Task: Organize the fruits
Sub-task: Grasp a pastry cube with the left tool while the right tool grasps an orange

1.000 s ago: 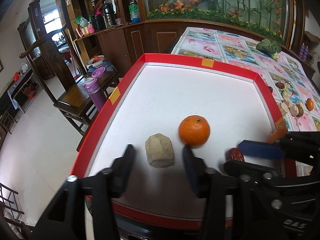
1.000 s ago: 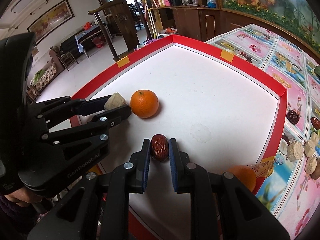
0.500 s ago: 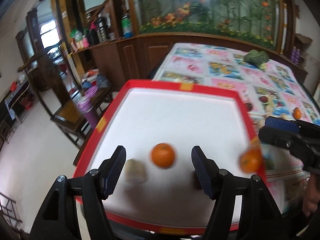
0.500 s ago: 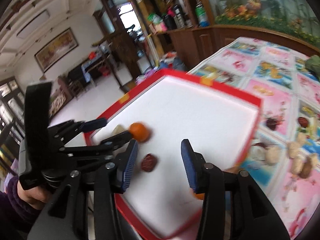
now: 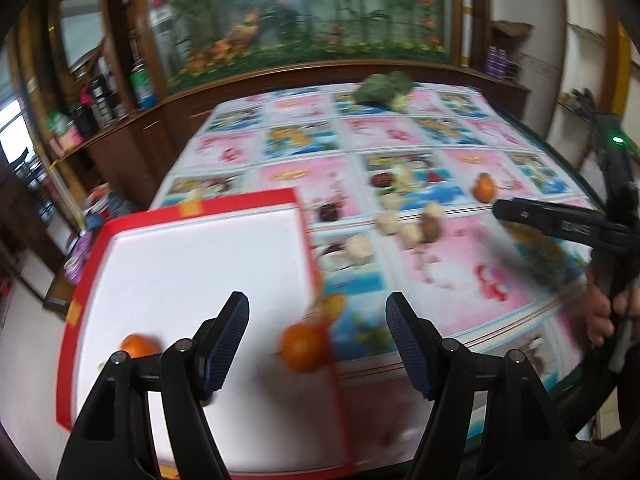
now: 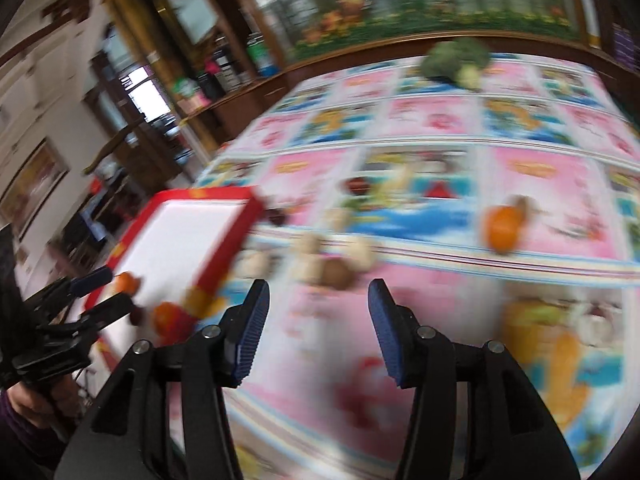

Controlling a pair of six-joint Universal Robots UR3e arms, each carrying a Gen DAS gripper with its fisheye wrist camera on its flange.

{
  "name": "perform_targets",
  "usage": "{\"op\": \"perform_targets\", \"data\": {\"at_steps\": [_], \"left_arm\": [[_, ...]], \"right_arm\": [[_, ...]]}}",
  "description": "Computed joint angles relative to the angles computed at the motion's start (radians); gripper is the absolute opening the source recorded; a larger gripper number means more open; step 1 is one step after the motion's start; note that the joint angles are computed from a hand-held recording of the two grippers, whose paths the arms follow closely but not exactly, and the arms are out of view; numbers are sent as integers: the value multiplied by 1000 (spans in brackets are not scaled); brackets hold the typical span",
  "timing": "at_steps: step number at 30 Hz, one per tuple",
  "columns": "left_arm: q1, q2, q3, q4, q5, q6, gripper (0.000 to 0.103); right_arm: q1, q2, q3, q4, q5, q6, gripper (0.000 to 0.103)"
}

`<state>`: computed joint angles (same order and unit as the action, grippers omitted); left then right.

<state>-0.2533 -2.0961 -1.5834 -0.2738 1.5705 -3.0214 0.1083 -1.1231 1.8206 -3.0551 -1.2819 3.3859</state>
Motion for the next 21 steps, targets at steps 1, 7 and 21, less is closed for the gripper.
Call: {"op": "perform_targets", "data": {"at_steps": [1,7,21], "left_arm": [[-8,-9,23,-15,-7,2,71],[-53,-96,176,-102,-25,3,72],[-82,-336,553,-321,-114,41,56]], "right_arm": [[-17,-17,24,-6,-15,-6,53],[-103,-35,39,39,-75,-27,53],[-107,104,-182,193,-132,-4,53]]}}
